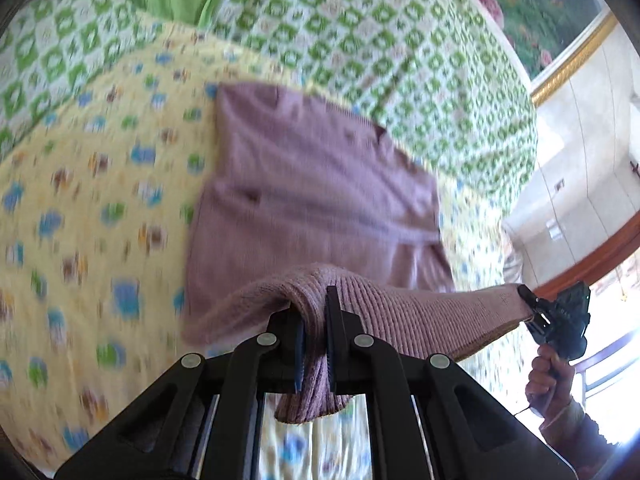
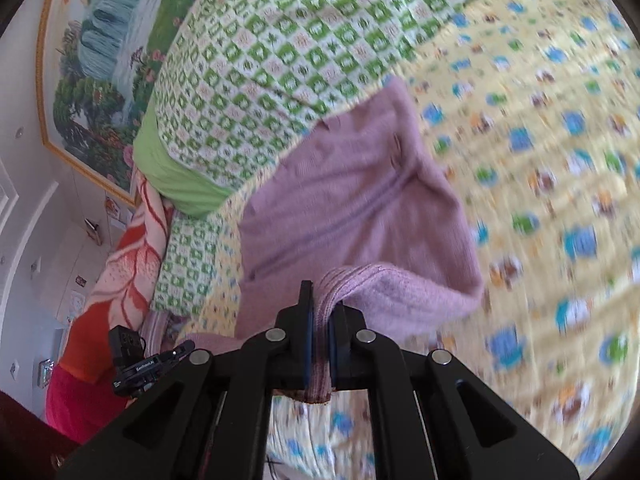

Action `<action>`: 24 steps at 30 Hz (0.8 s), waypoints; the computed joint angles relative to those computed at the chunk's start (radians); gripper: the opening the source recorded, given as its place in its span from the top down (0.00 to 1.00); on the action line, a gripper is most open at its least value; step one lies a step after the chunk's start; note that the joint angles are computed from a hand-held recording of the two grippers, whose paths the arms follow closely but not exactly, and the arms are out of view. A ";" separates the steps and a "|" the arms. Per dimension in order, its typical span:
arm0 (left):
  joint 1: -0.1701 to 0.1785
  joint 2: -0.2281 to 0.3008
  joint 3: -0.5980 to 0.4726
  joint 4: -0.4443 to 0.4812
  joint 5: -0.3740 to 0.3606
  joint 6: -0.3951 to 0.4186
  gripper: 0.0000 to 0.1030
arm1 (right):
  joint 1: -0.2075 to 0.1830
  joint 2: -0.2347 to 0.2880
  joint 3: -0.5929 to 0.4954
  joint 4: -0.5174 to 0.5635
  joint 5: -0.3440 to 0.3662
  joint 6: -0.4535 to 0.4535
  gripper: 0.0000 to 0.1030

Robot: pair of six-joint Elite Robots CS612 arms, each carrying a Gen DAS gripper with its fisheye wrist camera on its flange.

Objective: Fold small clothes
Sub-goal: 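Fold the hem up toward the collar with both grippers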

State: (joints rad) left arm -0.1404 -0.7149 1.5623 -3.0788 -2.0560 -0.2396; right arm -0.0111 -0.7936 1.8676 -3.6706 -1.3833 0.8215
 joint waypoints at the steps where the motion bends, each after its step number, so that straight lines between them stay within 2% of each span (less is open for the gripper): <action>1: 0.001 0.008 -0.022 0.005 0.003 0.001 0.94 | -0.005 0.006 -0.020 0.005 -0.007 -0.004 0.94; 9: -0.018 0.103 -0.232 0.109 0.059 0.012 0.94 | -0.042 0.069 -0.171 0.096 -0.029 -0.027 0.94; 24: -0.031 0.278 -0.596 0.301 0.128 -0.007 0.94 | -0.094 0.175 -0.412 0.285 -0.006 -0.095 0.93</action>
State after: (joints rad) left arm -0.1716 -0.4371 0.9665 -2.7776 -1.9282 -0.2463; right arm -0.1054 -0.6187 1.4556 -3.3851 -1.3895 0.7269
